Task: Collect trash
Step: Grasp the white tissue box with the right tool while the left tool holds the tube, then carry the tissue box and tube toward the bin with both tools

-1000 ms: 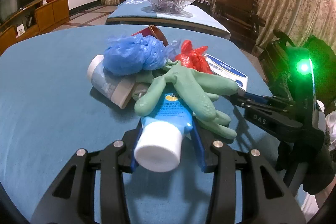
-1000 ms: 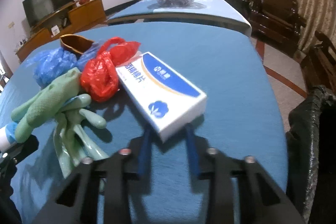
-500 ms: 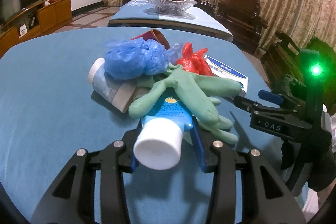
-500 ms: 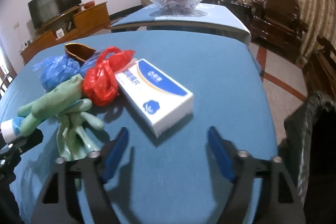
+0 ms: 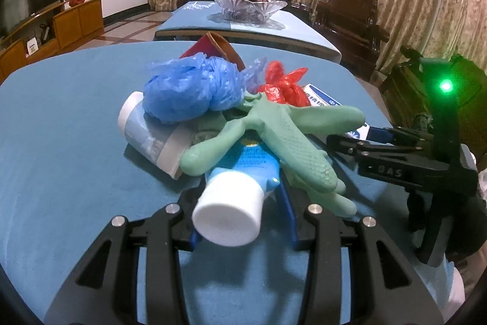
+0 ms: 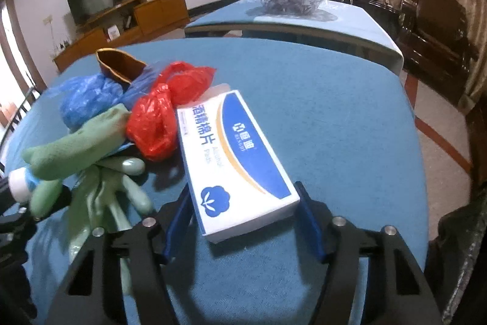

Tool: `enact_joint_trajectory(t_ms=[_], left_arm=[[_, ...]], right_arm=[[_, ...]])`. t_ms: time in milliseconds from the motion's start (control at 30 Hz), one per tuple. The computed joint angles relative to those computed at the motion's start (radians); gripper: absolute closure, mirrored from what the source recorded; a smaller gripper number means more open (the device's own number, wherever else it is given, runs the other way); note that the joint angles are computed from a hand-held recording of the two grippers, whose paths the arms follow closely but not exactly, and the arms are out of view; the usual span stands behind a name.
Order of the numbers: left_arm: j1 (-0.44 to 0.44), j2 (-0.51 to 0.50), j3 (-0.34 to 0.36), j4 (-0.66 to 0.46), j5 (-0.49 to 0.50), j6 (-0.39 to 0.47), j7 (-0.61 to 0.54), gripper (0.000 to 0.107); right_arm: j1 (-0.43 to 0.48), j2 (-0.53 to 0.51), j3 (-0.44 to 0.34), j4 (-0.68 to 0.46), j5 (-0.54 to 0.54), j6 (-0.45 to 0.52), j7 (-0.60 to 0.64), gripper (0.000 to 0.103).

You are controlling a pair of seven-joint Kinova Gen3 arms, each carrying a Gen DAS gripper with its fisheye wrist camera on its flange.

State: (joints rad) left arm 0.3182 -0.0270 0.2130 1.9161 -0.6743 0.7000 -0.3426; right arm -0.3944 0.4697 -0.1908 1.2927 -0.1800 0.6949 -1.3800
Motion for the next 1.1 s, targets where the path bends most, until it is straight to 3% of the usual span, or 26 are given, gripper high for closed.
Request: enact_joint_trajectory(t_ms=[233,567,800,933,1100], left_arm=[[0.001,-0.011,0.004,-0.002,0.031,-0.003,-0.008,0.069],[0.041,-0.034,0.064,-0.024,0.089,-0.019,-0.039,0.069],[0.083,-0.034,0.099,-0.069,0.063,-0.013,-0.030,0.069],[0.102,-0.040,0.117,-0.093,0.031,0.012,0.000,0.069],[0.111,-0.057,0.142,-0.105,-0.019,0.031,0.046,0.069]], right_arm=[[-0.034,-0.117,0.047,0.151,0.056,-0.109,-0.126,0.042],[-0.009,-0.309,0.059,0.350,0.113,-0.145,-0.275,0.043],[0.052,-0.412,0.055,0.412,0.078,-0.145,-0.275,0.043],[0.085,-0.453,0.059,0.429,-0.010,-0.149,-0.216,0.043],[0.086,-0.516,0.059,0.451,0.049,-0.169,-0.258,0.043]])
